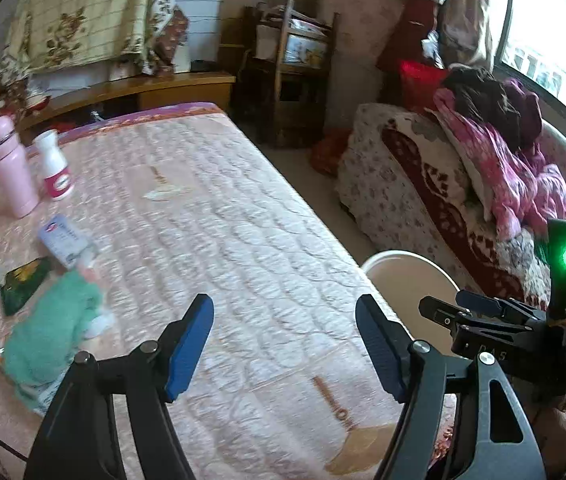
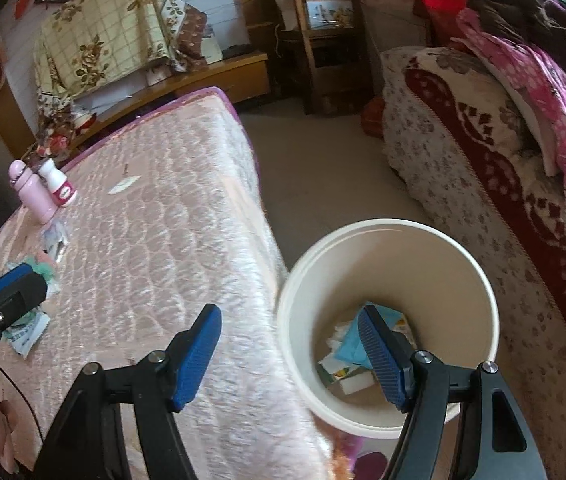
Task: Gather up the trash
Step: 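Move both tools back over the mattress toward the remaining items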
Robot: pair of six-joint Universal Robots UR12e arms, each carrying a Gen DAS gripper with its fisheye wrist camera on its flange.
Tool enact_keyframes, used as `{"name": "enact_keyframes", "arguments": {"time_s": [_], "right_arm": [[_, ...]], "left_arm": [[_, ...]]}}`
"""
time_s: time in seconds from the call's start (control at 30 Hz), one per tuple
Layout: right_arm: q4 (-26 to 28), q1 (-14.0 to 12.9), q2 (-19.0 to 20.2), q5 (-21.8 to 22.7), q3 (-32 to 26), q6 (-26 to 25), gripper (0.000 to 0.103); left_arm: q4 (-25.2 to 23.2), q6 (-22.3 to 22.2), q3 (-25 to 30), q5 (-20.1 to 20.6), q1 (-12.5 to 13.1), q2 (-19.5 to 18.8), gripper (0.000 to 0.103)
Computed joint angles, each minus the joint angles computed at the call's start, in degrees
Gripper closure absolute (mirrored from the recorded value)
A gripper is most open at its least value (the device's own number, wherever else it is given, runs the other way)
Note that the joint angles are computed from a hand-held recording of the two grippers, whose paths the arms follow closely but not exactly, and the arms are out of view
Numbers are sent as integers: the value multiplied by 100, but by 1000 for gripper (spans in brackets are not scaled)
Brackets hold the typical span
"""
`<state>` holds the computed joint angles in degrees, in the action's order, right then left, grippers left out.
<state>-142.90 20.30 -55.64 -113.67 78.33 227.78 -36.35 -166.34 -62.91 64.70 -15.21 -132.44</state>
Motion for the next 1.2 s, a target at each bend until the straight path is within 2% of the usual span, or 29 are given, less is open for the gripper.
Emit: {"name": "enact_keyframes", "arguments": {"time_s": [0.23,0.67,0.8,1.1,1.2], "right_arm": [[35,75,251,129,-429,-250,29],[259,237,874,518,-1470,-868,29],[332,274,1044,645,-1761,-1009,29],[593,342,1422,974,-2393,-1291,29],[722,364,1559,1033,-2632,-1391,29]], "left_arm": [[427,-228,-266,427,185,148,29],[693,-438,-542,1029,536,288,29],[713,-426,-632,1053,681,347,28],[419,-432,-689,1164,970,387,25],[317,-482,-654,1017,1022,368,25]]}}
